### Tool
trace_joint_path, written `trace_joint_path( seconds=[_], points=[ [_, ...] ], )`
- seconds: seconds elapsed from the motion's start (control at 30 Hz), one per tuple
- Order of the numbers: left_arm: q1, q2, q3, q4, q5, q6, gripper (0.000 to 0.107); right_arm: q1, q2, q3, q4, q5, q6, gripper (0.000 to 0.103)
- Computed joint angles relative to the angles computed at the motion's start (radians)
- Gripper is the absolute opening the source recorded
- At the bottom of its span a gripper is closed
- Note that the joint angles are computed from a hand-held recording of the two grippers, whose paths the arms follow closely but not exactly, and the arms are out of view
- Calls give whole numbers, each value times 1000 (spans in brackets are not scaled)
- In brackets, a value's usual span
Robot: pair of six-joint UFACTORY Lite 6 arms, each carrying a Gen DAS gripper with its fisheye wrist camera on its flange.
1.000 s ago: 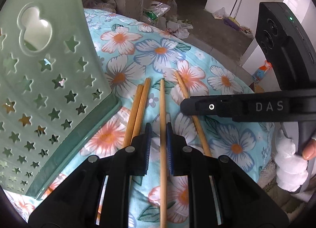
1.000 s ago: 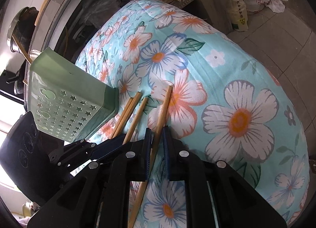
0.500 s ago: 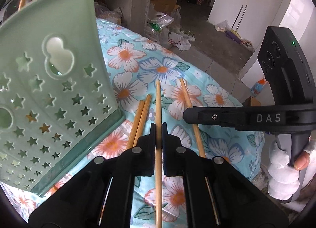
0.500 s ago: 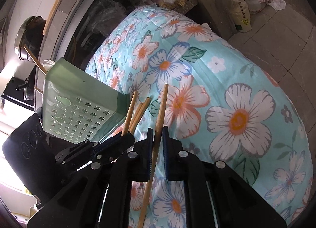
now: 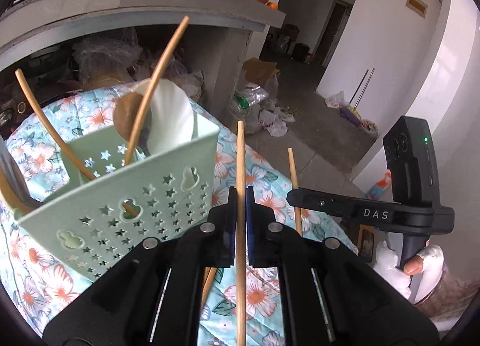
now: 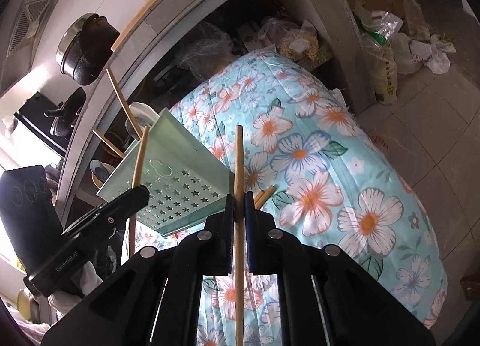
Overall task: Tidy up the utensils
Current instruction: 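Lift both held chopsticks and carry them above the green holder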
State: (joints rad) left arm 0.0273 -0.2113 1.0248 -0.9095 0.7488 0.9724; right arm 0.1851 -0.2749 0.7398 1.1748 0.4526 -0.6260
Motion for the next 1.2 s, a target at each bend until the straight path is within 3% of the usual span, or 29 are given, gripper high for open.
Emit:
trace_joint_path(
  seconds=[0.23, 0.53, 0.63, 0.77, 1.07, 1.2],
  points=[
    [206, -79, 119, -99, 166, 41, 5, 11, -32, 75, -83, 3, 41, 7],
    [500, -65, 292, -441, 248, 170, 5, 27, 8, 125, -66, 9, 18, 7],
    [489, -39, 297, -531, 206, 182, 5, 24, 20, 121, -43, 13, 6, 7],
    [413, 55, 366, -497, 91, 130, 5, 16, 28, 114, -30, 15, -4, 7],
    [296, 200, 464, -547, -117, 204, 5, -16, 54, 105, 10, 30, -44, 7],
    [258, 203, 426, -553, -180, 263, 5, -35, 69, 97, 38, 41, -74, 7]
  ],
)
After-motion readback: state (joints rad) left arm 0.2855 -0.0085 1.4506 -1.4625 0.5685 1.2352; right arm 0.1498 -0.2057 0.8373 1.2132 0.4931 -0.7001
